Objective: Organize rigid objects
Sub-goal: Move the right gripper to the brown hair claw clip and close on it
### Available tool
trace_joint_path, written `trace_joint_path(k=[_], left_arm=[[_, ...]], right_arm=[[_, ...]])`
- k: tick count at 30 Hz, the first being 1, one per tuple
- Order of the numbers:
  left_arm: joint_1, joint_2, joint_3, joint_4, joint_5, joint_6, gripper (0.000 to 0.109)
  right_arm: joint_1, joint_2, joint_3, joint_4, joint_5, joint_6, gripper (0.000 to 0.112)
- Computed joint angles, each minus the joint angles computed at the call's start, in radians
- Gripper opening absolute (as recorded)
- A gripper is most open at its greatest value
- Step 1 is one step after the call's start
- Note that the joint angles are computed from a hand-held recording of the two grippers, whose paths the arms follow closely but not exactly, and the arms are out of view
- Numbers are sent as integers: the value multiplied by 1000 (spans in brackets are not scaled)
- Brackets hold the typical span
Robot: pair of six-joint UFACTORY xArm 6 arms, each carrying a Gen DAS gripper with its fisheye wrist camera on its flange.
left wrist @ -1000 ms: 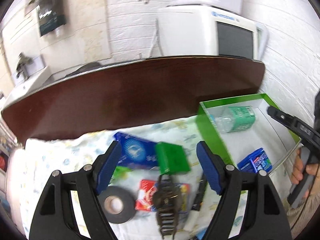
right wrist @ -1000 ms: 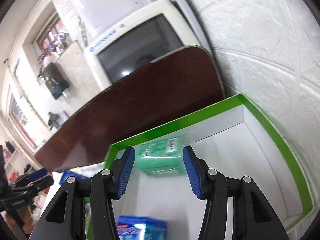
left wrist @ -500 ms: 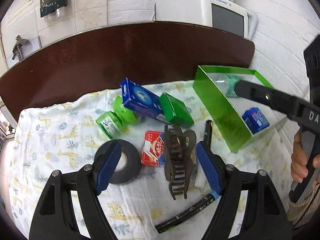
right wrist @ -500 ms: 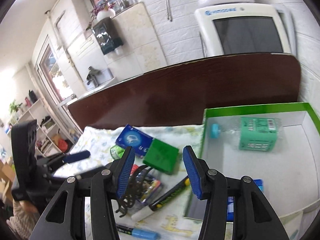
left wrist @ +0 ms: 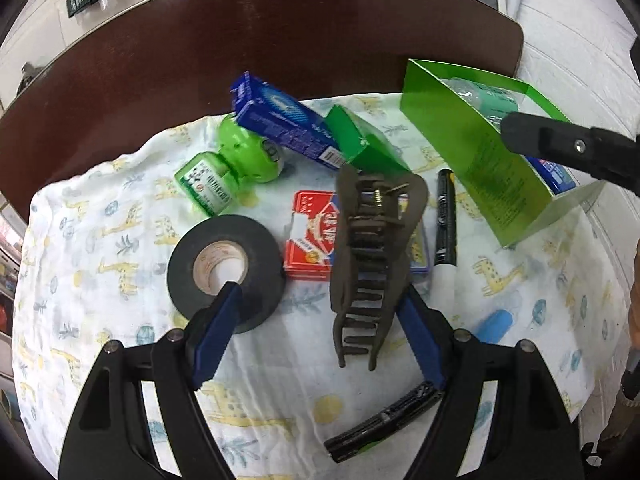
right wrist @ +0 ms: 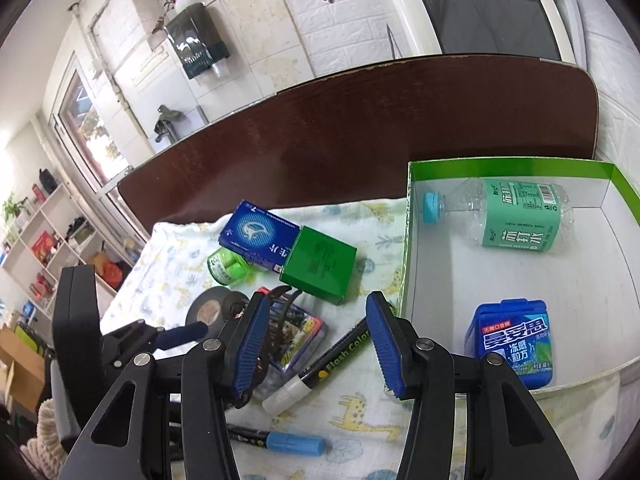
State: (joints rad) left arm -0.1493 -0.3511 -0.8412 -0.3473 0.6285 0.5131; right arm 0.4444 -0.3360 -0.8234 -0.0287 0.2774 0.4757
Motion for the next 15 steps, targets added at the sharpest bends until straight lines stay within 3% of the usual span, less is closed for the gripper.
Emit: trace_joint_path(k=[4, 8, 15], left_arm=[[55, -14, 15, 15, -21, -18, 80], [114, -23, 4, -85, 17, 30, 84], [122, -55, 34, -90, 19, 45, 84]], right_arm=[[11, 23, -17, 23, 6, -18, 52], [31, 59, -47, 60, 13, -64, 52], [58, 139, -110, 191, 42, -179, 52]])
